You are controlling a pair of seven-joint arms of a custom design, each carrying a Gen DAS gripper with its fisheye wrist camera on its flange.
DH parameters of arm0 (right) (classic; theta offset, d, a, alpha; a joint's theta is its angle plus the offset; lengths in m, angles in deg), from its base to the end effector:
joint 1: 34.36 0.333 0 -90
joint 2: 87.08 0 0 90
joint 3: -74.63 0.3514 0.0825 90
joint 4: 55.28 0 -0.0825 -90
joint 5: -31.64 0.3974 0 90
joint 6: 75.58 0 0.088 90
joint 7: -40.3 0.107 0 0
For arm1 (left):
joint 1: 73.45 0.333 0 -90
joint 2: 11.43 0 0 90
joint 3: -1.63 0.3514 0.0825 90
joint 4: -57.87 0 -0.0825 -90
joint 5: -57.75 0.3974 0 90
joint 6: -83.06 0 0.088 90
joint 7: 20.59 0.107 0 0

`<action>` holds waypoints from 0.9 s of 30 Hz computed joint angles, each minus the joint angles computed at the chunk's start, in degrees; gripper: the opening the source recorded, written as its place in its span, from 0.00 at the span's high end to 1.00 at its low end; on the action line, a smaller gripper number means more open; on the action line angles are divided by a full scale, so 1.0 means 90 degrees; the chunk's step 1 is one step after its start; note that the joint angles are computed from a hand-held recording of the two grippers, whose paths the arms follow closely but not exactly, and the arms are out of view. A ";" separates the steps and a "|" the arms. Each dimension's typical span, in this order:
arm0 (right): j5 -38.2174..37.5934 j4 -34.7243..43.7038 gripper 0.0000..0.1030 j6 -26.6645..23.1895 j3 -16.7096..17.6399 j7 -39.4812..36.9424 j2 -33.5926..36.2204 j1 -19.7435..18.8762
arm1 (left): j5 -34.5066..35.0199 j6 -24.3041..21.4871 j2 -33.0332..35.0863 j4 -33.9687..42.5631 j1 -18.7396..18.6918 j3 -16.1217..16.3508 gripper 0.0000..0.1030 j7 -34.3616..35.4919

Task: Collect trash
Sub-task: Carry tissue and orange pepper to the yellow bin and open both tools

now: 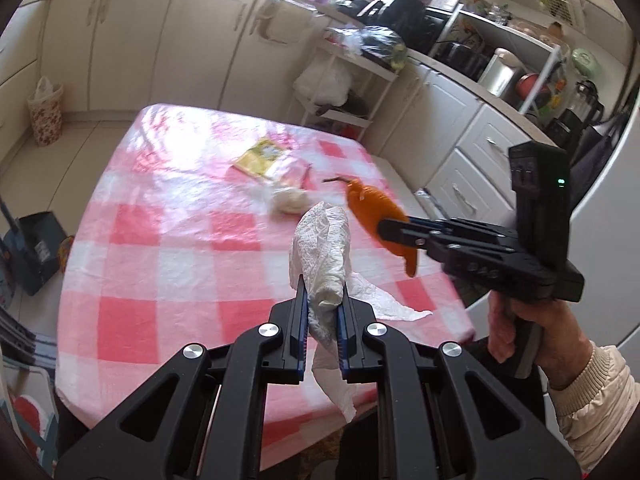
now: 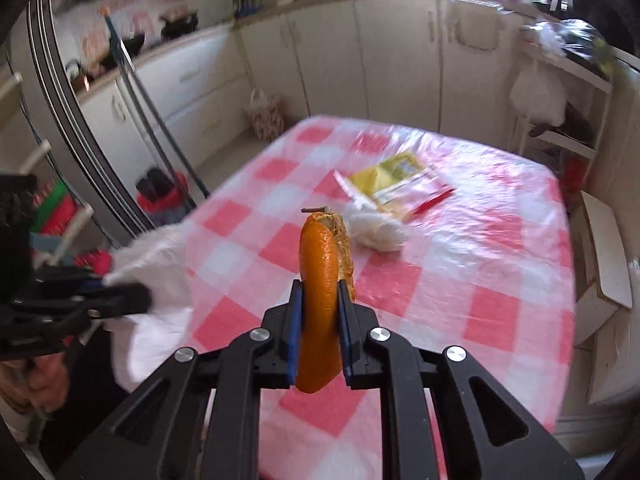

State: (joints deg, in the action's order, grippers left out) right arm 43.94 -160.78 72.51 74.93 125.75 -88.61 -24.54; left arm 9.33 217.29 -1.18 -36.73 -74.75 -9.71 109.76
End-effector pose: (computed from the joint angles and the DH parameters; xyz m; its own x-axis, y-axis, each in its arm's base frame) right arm 0.6073 0.1045 0.6546 0.1789 -0.9720 -0.1522 -0.7219 -0.0246 -0.6915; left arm 0.6621 -0.1485 0.5995 -0.5506 -0.7282 0.4082 -0.7208 0.1680 -0.6724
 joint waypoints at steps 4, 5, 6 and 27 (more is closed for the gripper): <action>-0.0013 -0.1025 0.84 0.0365 -0.0197 0.0389 -0.1113 -0.0123 | -0.0255 -0.0229 -0.0232 0.0060 -0.0143 -0.0145 0.89 0.0302; -0.0121 -0.1271 0.84 0.0447 -0.0235 0.0567 -0.1364 -0.0159 | -0.0287 -0.0301 -0.0276 0.0096 -0.0210 -0.0176 0.89 0.0344; -0.0281 -0.1546 0.84 0.0518 -0.0262 0.0777 -0.1649 -0.0221 | -0.0323 -0.0393 -0.0312 0.0152 -0.0291 -0.0217 0.89 0.0407; -0.1649 -0.4975 0.61 0.0411 -0.1017 0.3686 -0.4179 -0.1271 | 0.2076 -0.1437 0.1080 0.1655 -0.2486 -0.0892 0.65 -0.1263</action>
